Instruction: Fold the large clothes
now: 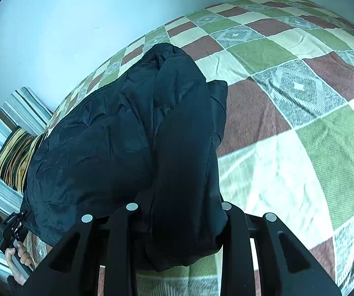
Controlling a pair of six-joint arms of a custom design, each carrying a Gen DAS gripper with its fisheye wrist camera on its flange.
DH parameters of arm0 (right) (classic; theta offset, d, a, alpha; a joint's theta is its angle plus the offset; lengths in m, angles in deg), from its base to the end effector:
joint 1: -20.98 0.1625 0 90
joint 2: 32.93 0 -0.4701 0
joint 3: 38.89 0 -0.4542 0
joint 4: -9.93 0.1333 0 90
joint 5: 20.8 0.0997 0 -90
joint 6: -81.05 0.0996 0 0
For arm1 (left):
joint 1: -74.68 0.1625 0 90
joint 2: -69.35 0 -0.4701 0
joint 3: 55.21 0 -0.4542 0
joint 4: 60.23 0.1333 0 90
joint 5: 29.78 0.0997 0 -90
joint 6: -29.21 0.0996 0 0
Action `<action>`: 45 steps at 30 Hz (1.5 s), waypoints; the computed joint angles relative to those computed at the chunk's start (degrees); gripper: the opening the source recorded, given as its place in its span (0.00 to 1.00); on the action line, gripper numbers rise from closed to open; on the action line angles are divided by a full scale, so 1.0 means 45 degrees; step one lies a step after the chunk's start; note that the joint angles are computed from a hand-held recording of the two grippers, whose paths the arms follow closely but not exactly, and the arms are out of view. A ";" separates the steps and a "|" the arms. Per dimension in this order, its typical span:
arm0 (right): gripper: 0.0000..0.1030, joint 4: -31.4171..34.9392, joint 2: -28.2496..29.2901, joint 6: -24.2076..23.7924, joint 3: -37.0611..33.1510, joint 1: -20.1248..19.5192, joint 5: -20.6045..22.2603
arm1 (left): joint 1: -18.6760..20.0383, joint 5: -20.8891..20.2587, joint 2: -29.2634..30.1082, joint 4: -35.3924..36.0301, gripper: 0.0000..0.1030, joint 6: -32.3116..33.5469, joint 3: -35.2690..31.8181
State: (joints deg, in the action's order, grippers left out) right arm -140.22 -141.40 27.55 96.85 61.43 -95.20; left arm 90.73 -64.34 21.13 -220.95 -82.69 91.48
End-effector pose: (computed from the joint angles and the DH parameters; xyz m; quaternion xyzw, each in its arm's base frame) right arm -0.1934 -0.3752 0.3738 0.0711 -0.9484 0.2764 0.1385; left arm -0.2367 -0.2922 -0.0326 -0.1740 0.8490 -0.4618 0.1890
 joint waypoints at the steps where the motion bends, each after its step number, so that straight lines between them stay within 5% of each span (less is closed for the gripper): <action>1: 0.27 0.0088 -0.0073 -0.0100 0.0034 -0.0051 0.0011 | -0.0057 -0.0053 -0.0076 -0.0001 0.17 -0.0082 0.0095; 13: 0.28 -0.0320 0.0182 -0.0306 0.0086 0.0223 -0.0369 | -0.0579 -0.0348 -0.0303 0.0038 0.18 -0.0865 0.0700; 16: 0.35 -0.0168 0.0322 -0.0010 -0.0105 0.0307 -0.0450 | -0.0500 -0.0388 -0.0356 0.0551 0.19 -0.0797 0.0548; 24: 0.54 -0.1103 -0.0508 -0.0163 0.0206 0.0235 -0.0805 | -0.0790 -0.0760 -0.1186 0.2993 0.49 -0.1595 0.0369; 29: 0.54 -0.2663 -0.1159 -0.0026 0.0642 0.0298 -0.0745 | -0.1311 -0.0972 -0.2096 0.5028 0.63 -0.2313 0.0367; 31: 0.44 -0.2733 -0.1476 -0.0227 0.0866 0.0471 -0.0617 | -0.1350 -0.0987 -0.2388 0.5013 0.64 -0.2066 0.0489; 38: 0.39 -0.1893 -0.1368 -0.1035 0.1663 0.2432 -0.1487 | -0.0728 -0.1003 -0.3027 0.3645 0.69 0.0255 0.0729; 45: 0.39 -0.3525 0.0406 -0.0489 0.2329 0.5115 -0.2650 | 0.0011 -0.1001 -0.3250 0.1955 0.70 0.1820 0.1002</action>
